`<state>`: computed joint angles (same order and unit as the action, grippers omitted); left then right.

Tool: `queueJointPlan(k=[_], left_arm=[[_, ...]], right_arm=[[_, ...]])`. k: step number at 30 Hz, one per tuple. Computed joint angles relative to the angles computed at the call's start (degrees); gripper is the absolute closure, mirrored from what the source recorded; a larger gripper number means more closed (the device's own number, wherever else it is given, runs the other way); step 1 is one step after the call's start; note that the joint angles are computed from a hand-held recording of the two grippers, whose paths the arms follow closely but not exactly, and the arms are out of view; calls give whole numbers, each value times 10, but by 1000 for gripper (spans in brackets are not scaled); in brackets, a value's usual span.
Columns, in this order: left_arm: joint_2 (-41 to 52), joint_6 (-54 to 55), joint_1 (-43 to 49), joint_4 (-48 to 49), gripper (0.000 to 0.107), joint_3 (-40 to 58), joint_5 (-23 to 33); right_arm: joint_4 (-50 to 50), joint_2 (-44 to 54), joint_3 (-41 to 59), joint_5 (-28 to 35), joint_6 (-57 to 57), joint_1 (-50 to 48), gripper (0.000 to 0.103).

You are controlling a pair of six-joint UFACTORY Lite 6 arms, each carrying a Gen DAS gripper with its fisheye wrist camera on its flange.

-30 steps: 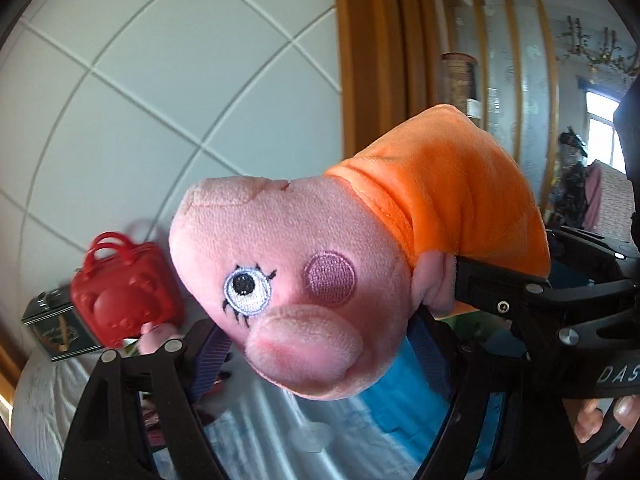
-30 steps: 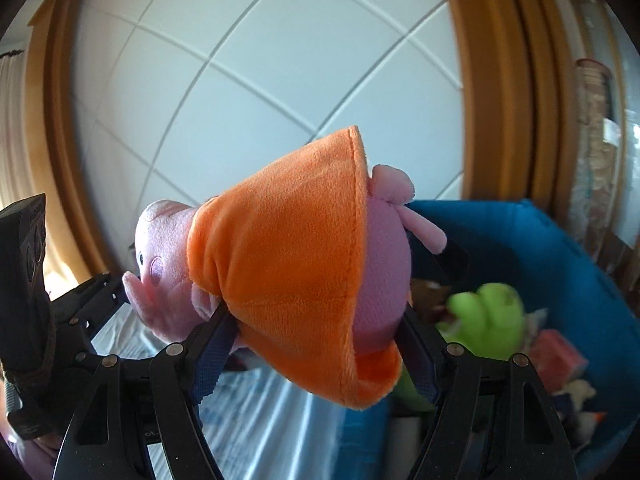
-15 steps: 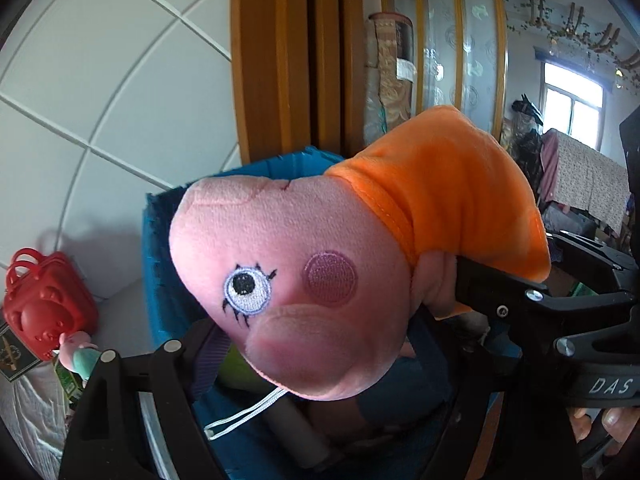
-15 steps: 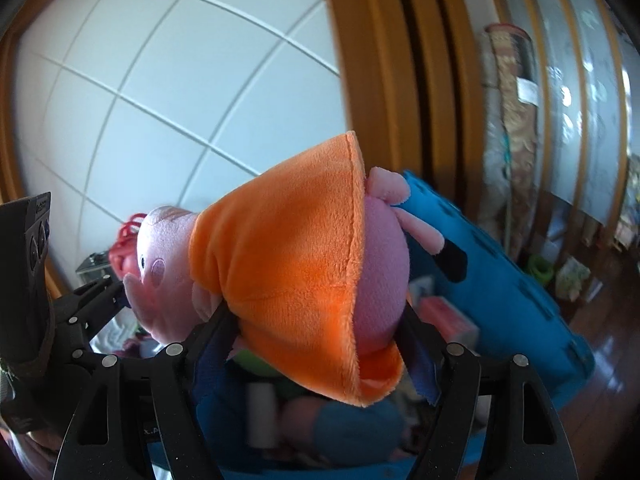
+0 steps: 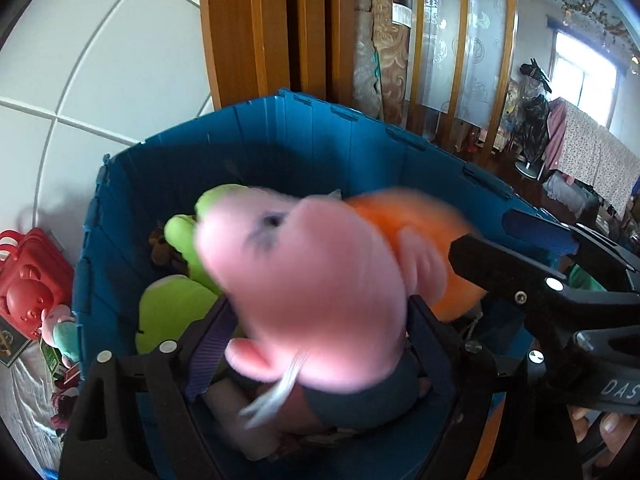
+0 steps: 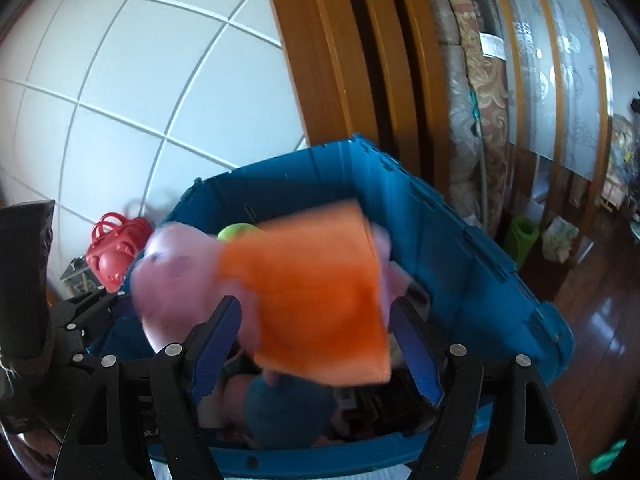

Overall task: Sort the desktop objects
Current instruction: 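Carry the pig plush into the blue crate and open both grippers, then withdraw both grippers from the crate back toward the bed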

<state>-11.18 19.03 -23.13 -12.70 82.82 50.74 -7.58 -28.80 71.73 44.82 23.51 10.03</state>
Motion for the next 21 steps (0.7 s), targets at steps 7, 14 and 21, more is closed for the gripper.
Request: queueJointPlan(k=[7,14,21], left_arm=[[-30,-32,-23,44,22,-34,-7],[-72,7,24,16,22,-69,0],[-123,164,159,-115,22,-78,43]], right_arm=[[-87,-7,-4,28,65,26,18],[-152,-7,-1,56,129,72,11],[-326,11,50,169,280,253,0]])
